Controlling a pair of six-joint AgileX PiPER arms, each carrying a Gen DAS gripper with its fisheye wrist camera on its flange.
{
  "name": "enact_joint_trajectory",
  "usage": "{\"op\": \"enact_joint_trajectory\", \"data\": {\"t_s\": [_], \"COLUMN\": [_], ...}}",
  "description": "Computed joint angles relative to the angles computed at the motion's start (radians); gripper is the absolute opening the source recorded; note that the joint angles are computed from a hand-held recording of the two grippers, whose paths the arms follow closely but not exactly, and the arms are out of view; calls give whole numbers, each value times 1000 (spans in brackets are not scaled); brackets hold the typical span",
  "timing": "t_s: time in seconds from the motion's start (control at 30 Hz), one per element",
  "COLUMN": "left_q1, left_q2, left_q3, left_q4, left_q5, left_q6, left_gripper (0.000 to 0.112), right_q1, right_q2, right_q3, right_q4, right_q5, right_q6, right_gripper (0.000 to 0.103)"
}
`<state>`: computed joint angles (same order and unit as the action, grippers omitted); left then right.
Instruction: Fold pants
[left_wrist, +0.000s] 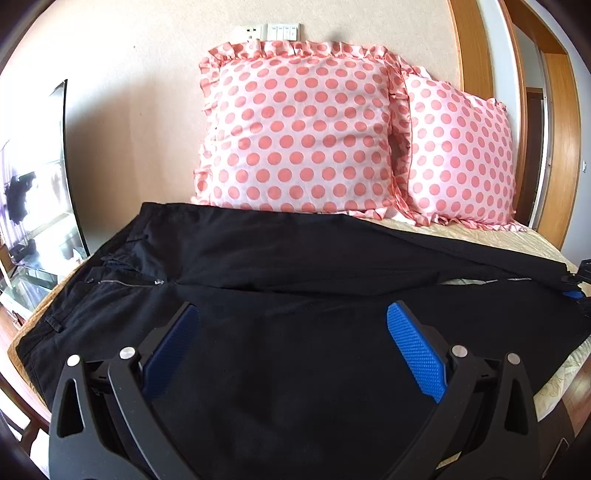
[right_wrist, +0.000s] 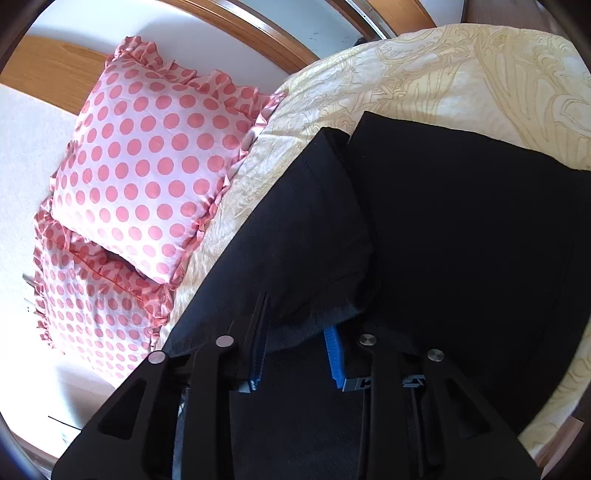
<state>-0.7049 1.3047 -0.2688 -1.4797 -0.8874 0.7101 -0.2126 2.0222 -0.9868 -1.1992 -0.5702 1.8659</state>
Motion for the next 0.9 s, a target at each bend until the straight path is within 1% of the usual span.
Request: {"op": "enact_joint_trajectory", "data": {"t_s": [0.03, 0.07, 0.1, 0.13, 0.17, 0.23, 0.27, 0.33, 0.37, 0.43, 0.47, 0.5, 0.6, 0.63, 0.67, 0.73, 0.77, 0.8, 0.87, 0.9], "left_q1": [21, 48, 91, 137, 205, 288, 312, 340, 356, 365, 371, 367, 377, 395, 421, 535, 615, 715, 855, 931], "left_q2": [-13, -26, -48, -70, -97, -121, -124, -131, -134, -134, -135, -135, -124, -123, -125, -123, -118, -92, -43, 1], "left_q3": [5, 10, 17, 26, 35, 43, 42, 39, 32, 16, 10, 0, -43, -59, -69, -117, -141, -188, -252, -304], "left_q4": [19, 44, 84, 135, 210, 318, 345, 369, 366, 322, 310, 265, 151, 137, 139, 139, 169, 167, 215, 198], "left_q5": [32, 70, 132, 196, 282, 378, 399, 422, 436, 442, 442, 428, 383, 378, 390, 471, 544, 629, 753, 806], "left_q6": [-7, -17, -33, -58, -100, -173, -192, -198, -176, -113, -87, -31, 137, 185, 211, 297, 311, 347, 339, 372], "left_gripper": [101, 101, 101, 101, 101, 101, 101, 101, 101, 101, 101, 101, 101, 101, 101, 101, 101, 101, 101, 101], "right_q1": [0, 0, -9, -19, -30, -70, -89, -140, -157, -192, -203, -207, -211, -214, -215, -204, -194, -199, -203, -207], "right_q2": [11, 19, 33, 38, 36, 7, -14, -64, -83, -112, -120, -114, -42, -13, -5, -13, -13, -16, 4, 1], "right_q3": [-8, -15, -21, -16, -4, 59, 91, 177, 211, 282, 314, 325, 297, 284, 285, 285, 277, 282, 272, 274], "right_q4": [33, 49, 69, 88, 111, 179, 202, 235, 243, 258, 267, 267, 229, 225, 240, 254, 263, 256, 248, 242], "right_q5": [-7, -10, -39, -70, -102, -188, -218, -293, -309, -340, -332, -320, -297, -307, -324, -306, -288, -291, -306, -307], "right_q6": [-33, -52, -77, -100, -130, -225, -265, -342, -369, -422, -446, -455, -407, -397, -415, -441, -453, -455, -458, -460], "right_gripper": [27, 11, 3, 3, 3, 3, 3, 3, 3, 3, 3, 3, 3, 1, 2, 2, 2, 2, 2, 2]}}
